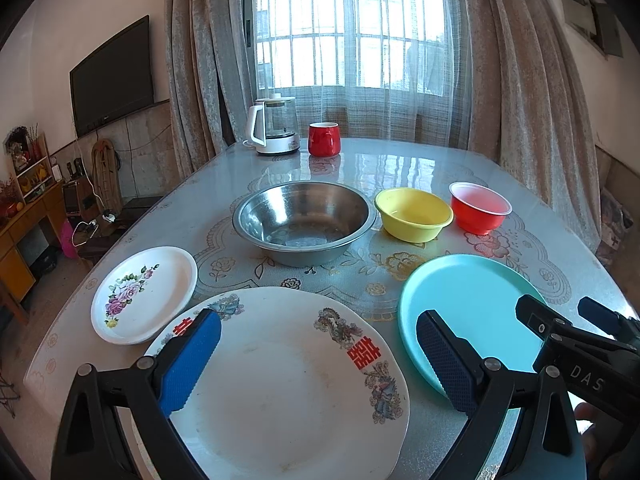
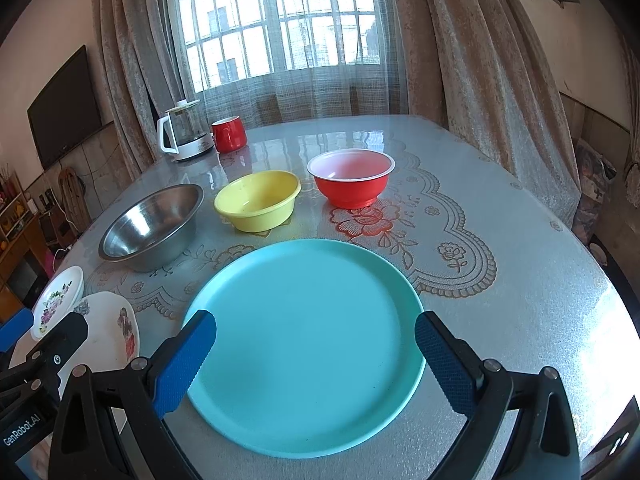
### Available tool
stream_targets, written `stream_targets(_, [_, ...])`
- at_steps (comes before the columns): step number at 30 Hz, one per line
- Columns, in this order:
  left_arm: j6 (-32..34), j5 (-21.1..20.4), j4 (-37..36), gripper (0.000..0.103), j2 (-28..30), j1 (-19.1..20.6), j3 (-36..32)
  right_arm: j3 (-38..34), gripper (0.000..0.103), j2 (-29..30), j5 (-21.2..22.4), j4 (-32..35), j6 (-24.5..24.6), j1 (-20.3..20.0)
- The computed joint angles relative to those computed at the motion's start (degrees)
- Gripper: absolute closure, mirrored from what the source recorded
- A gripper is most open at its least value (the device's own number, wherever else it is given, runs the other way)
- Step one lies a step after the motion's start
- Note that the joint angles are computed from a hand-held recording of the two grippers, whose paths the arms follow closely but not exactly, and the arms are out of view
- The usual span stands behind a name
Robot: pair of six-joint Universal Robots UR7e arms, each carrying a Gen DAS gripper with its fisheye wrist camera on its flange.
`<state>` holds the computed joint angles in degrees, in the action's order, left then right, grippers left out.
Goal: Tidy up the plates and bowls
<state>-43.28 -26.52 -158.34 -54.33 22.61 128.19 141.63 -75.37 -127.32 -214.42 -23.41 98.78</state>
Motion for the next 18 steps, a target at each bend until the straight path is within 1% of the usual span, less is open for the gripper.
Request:
stream_targets(8, [0.9,0.1,-0.6,0.004,1.6,0.3,-1.4,-0.3,0.001,-0.4,0.6,0.4,-0.2,-0.7])
stream_targets(18, [1.2,0.0,-0.9,0.004,1.8,0.4,-1.6,-0.4,0.001,-0.8,0.8,1.0,-0.2,-1.0])
